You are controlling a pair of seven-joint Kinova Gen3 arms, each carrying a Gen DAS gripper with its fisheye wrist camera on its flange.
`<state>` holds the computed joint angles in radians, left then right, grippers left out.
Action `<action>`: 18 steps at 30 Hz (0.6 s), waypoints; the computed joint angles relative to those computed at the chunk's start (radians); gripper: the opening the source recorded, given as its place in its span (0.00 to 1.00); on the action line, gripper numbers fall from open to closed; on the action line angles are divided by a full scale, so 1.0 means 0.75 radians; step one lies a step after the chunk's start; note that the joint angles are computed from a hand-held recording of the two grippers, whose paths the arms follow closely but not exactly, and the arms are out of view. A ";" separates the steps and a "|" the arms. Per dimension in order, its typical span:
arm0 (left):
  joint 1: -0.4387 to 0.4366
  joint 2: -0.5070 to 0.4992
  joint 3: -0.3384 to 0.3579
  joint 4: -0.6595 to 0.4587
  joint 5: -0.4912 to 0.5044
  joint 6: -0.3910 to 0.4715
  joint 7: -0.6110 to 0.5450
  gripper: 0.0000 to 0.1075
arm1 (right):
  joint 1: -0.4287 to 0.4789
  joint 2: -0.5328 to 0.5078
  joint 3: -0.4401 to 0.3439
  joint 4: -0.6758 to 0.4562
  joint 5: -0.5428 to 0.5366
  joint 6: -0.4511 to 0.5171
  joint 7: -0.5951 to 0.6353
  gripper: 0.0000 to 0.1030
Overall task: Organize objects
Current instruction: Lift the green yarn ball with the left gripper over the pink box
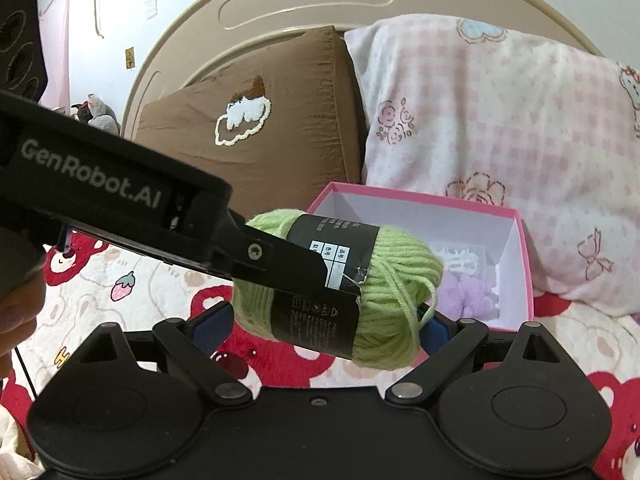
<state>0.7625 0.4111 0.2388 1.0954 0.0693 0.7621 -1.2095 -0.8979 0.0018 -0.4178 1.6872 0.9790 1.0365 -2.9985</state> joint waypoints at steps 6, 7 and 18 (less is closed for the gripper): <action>0.008 -0.001 -0.020 -0.034 -0.021 -0.012 0.037 0.47 | 0.019 0.001 0.016 -0.008 0.019 -0.033 0.075 0.93; 0.010 -0.004 -0.024 -0.039 -0.029 -0.018 0.042 0.47 | 0.023 0.001 0.019 -0.011 0.017 -0.039 0.091 0.93; 0.016 0.048 -0.051 -0.166 -0.074 -0.032 0.074 0.47 | 0.102 -0.009 0.054 -0.039 0.002 -0.178 0.215 0.92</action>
<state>0.7743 0.4469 0.2006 0.9709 0.0138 0.7382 -1.1538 -0.8216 -0.0052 -0.3775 1.6580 0.9802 0.9033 -2.8374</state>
